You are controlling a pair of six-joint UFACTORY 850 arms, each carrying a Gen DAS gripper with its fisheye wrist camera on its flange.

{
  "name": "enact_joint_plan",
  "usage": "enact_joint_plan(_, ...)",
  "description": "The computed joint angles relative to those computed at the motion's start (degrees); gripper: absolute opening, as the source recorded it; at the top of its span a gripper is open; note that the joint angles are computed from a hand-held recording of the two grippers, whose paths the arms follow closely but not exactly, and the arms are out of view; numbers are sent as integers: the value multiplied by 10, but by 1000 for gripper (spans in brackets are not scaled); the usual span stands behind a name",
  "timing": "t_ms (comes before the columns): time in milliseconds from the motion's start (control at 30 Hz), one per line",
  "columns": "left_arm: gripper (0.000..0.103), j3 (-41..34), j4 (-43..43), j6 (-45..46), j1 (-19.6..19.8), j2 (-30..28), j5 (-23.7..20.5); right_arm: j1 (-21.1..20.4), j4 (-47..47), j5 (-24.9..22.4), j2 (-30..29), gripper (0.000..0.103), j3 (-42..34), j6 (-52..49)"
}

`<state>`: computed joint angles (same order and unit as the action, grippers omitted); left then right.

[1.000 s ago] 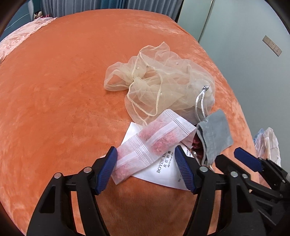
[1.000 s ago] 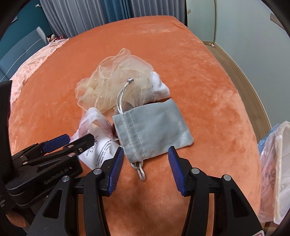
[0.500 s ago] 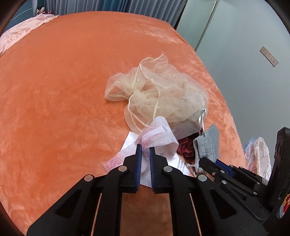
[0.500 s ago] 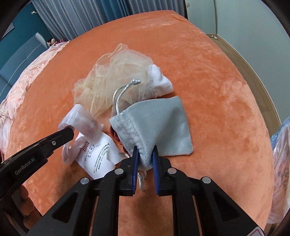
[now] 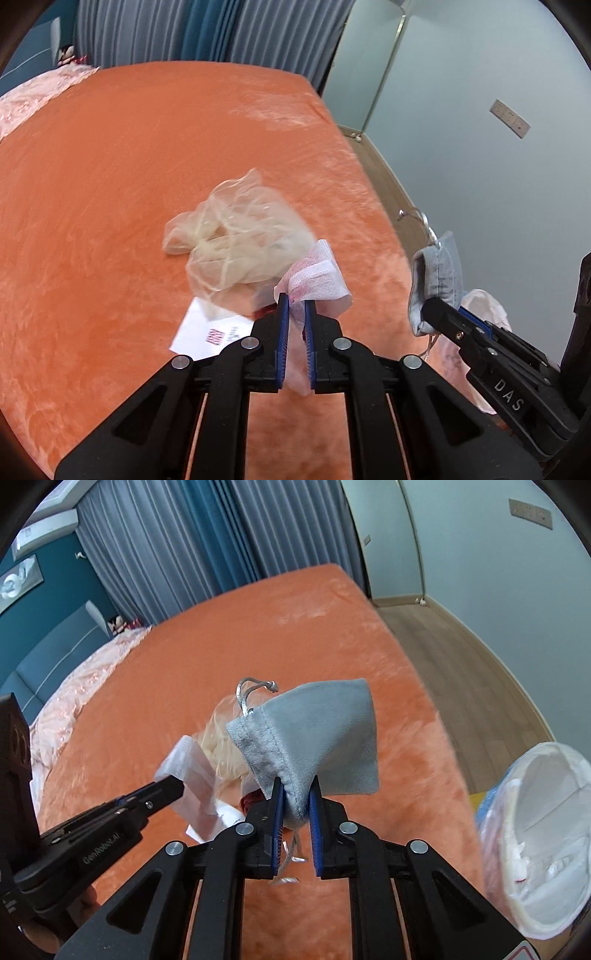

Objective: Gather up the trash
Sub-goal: 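Carry the pink packet and grey pouch to the bin and open both tools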

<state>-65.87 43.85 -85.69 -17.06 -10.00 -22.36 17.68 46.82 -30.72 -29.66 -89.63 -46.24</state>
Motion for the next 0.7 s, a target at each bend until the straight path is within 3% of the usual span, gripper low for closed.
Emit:
enact_joint_plan(367, 8, -130, -15, 41, -78, -68, -30, -88, 69, 4, 51, 12, 29, -67)
enact_joint_plan(700, 8, -268, -99, 163, -128, -167, -41, -162, 90, 6, 57, 12, 45, -79)
